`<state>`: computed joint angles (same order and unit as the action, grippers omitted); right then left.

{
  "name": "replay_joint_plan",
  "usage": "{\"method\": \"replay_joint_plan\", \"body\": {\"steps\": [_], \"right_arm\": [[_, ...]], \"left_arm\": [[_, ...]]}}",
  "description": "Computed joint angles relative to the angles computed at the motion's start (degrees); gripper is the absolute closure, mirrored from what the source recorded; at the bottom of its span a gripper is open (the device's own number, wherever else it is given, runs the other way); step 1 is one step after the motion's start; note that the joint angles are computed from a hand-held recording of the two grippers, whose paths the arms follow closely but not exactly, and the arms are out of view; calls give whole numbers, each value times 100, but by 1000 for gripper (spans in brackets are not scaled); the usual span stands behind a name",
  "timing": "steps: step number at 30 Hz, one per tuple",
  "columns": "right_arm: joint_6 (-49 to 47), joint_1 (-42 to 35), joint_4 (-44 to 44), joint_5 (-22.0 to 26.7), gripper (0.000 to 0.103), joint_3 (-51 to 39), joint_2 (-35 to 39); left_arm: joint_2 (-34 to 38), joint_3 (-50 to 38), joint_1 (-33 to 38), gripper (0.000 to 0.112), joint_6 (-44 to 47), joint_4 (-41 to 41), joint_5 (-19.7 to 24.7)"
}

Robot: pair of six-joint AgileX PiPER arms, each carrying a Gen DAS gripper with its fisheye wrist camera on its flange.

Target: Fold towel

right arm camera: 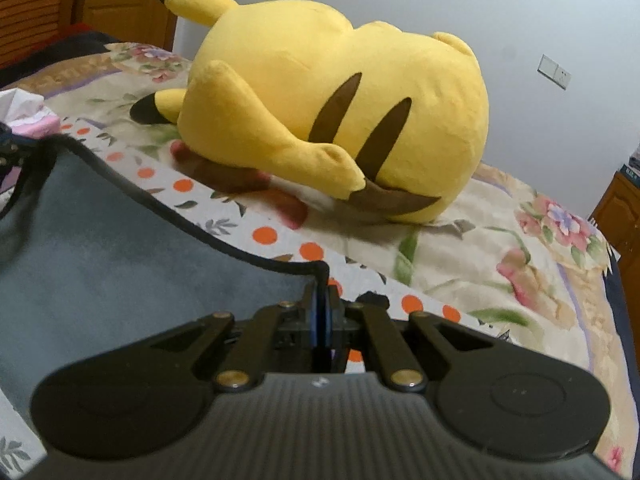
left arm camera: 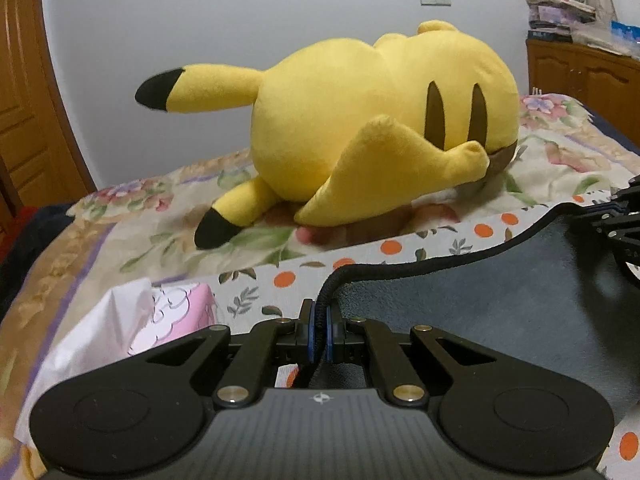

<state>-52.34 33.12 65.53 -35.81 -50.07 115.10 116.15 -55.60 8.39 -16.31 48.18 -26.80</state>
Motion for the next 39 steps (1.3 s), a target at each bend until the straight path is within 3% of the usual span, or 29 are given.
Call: {"method": "replay_joint_plan", "body": {"steps": [6, 7, 8, 9, 11, 15, 17, 22, 28, 30, 33, 36, 39], "right_arm": [[14, -44, 70, 87, 90, -1, -64], [32, -37, 96, 84, 90, 15, -78], [17, -19, 158, 60, 84, 21, -80], [79, 10, 158, 28, 68, 63, -105], [343, 76, -1, -24, 55, 203, -191], [798, 235, -183, -18, 55, 481, -409], [1109, 345, -297, 5, 55, 654, -530], [1708, 750, -255, -149, 53, 1057, -729], [1803, 1248, 176, -356, 35, 1400, -911], [1818, 1440, 338, -469, 21, 1521, -1017], [1876, 1732, 533, -678, 8, 1683, -1161], [1840, 2022, 828, -894, 0, 1760, -1270], [1668, 2274, 1213, -1046, 0, 1777, -1405]], "left_arm": [[41, -20, -64, 101, 126, -174, 126], [26, -2, -69, 93, 120, -179, 131], [1, 41, -65, 82, 126, -186, 104], [-20, 87, -46, 77, 132, -175, 47], [-73, 200, -31, 71, 244, -238, -31], [-204, 378, 2, 69, 12, 32, -4], [-311, 561, 38, 57, 19, 77, -66], [-635, 1112, 189, 44, 63, 256, -228], [-1090, 1689, 454, 34, -110, 681, -406], [-1259, 1861, 588, 31, -306, 924, -465], [-1538, 2134, 782, 25, -436, 1163, -532], [-1822, 2340, 932, 19, -619, 1438, -503], [-2171, 2547, 1072, 18, -821, 1786, -489]]}}
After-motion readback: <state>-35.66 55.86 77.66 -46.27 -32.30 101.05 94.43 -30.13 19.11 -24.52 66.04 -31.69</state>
